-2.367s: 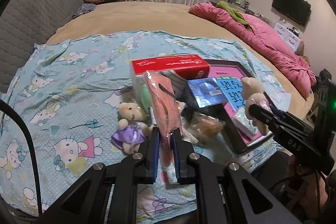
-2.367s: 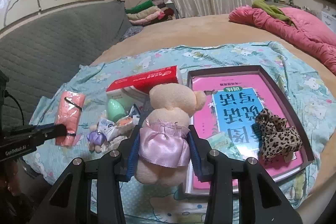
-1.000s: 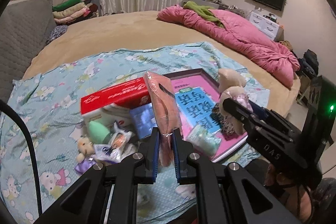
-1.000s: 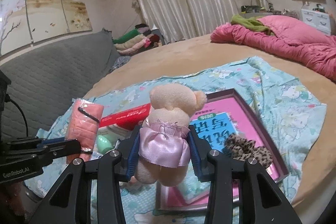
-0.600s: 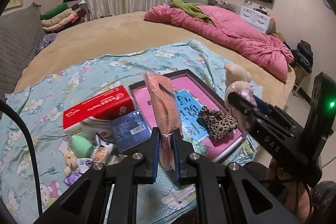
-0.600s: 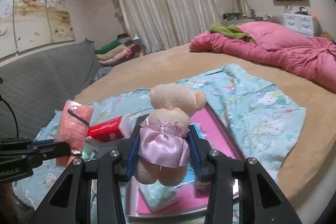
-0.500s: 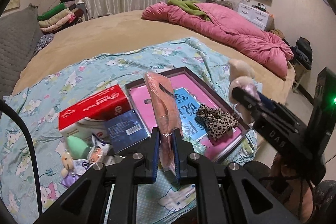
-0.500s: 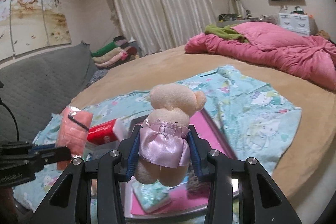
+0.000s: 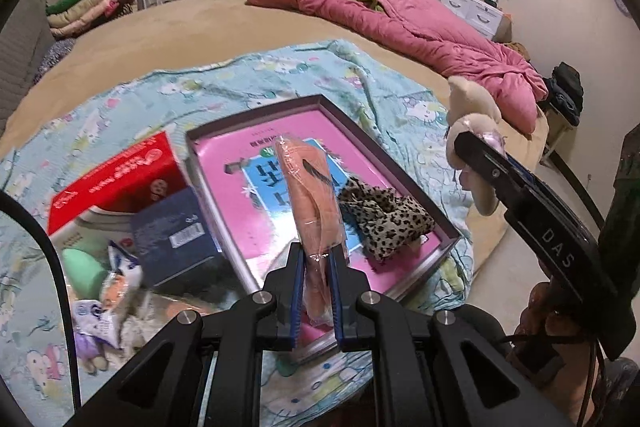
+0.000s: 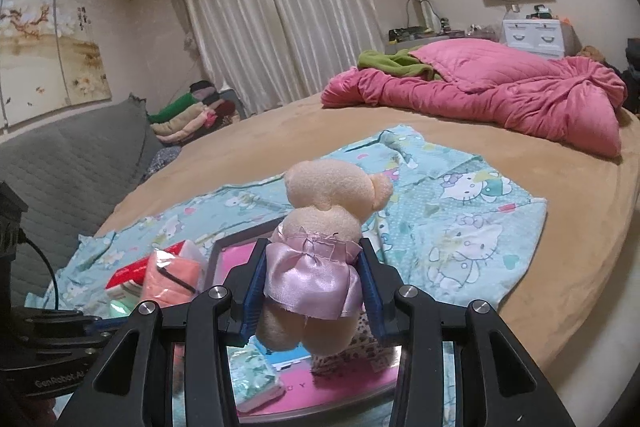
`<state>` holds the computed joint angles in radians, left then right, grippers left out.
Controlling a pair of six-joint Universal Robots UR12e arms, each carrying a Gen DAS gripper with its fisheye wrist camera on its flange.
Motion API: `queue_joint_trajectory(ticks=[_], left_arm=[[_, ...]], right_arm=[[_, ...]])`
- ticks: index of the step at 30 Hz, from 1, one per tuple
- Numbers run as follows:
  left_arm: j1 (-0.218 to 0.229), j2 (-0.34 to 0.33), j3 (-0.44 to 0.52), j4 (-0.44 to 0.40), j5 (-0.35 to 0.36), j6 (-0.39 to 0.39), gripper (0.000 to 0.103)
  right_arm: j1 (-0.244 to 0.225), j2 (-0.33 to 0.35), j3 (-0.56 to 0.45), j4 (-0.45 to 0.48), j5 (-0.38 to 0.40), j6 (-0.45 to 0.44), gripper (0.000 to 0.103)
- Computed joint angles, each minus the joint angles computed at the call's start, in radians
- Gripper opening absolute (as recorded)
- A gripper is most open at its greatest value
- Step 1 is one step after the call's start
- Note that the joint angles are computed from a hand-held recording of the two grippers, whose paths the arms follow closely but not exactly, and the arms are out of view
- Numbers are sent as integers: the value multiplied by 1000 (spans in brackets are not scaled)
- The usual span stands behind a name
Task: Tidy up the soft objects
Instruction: 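Carry pink bagged towel over the tray with left while right carries teddy bear there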
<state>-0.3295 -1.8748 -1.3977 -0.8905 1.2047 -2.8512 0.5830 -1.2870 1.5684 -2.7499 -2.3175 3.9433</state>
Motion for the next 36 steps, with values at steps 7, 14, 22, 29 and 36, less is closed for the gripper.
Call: queue_joint_trajectory(ticks=[7, 14, 22, 29, 36], left_arm=[[-14, -18, 17, -29, 5, 6, 12], [-19, -38, 37, -35, 13, -6, 12], [-34, -61, 56, -25, 64, 6, 12], [-42, -91, 83, -55, 50, 5, 12], [-45, -114, 103, -86, 30, -6, 12]], right_arm=[[-10, -2, 4, 14, 37, -11, 44], [-16, 2, 3, 29, 61, -17, 44], [-21, 3, 3, 49, 76, -9, 44], [-31, 0, 6, 89, 93, 14, 44], [-34, -3, 10, 118, 84, 30, 44]])
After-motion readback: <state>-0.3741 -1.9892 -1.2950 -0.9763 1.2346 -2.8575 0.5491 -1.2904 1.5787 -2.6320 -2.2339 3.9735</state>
